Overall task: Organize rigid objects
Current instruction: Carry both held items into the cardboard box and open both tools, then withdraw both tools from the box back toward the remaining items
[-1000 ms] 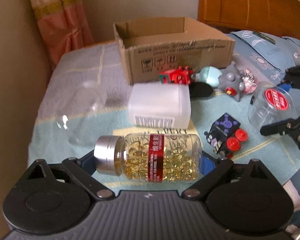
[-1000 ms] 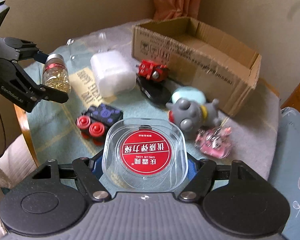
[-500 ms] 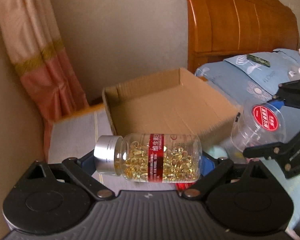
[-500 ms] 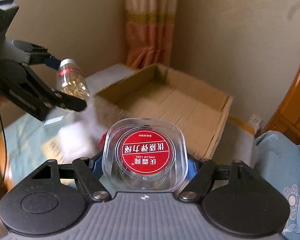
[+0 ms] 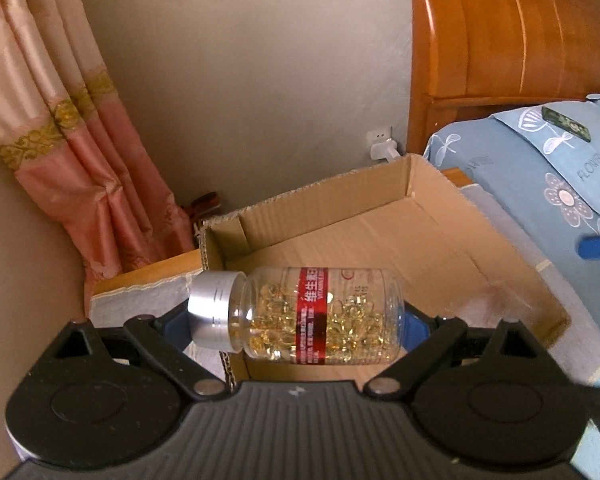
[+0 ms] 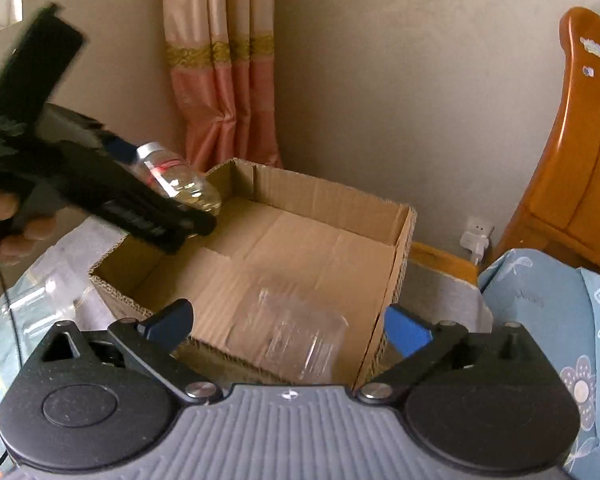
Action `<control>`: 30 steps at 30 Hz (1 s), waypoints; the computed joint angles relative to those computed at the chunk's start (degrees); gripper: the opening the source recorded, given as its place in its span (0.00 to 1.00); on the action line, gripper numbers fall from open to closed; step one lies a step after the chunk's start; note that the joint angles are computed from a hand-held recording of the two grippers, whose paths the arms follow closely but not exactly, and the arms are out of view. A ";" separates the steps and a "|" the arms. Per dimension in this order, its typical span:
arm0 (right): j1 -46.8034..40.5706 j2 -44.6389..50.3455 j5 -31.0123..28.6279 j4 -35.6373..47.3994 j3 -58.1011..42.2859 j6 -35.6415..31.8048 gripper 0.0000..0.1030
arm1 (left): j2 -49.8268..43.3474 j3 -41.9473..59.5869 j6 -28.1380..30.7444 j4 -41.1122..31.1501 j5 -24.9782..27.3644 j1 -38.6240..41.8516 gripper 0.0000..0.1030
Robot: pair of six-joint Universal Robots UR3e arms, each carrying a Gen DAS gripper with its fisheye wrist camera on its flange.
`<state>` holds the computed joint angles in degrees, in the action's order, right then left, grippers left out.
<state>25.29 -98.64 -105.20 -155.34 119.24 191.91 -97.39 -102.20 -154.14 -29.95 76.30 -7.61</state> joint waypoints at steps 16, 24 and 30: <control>10.21 -2.54 -4.99 6.36 -0.19 9.71 1.00 | 0.66 2.38 -1.94 -0.95 1.15 -0.69 0.94; 16.88 -1.68 -9.49 10.14 -1.91 18.22 1.00 | 14.86 -6.56 1.47 -5.34 -2.00 3.94 0.95; 24.34 0.38 -14.09 11.52 -2.26 25.64 1.00 | 29.20 -15.80 6.93 -11.16 -7.53 10.90 0.96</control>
<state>49.62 -98.26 -119.30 -143.82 116.98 217.55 -68.20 -118.00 -147.21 -41.11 68.77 3.30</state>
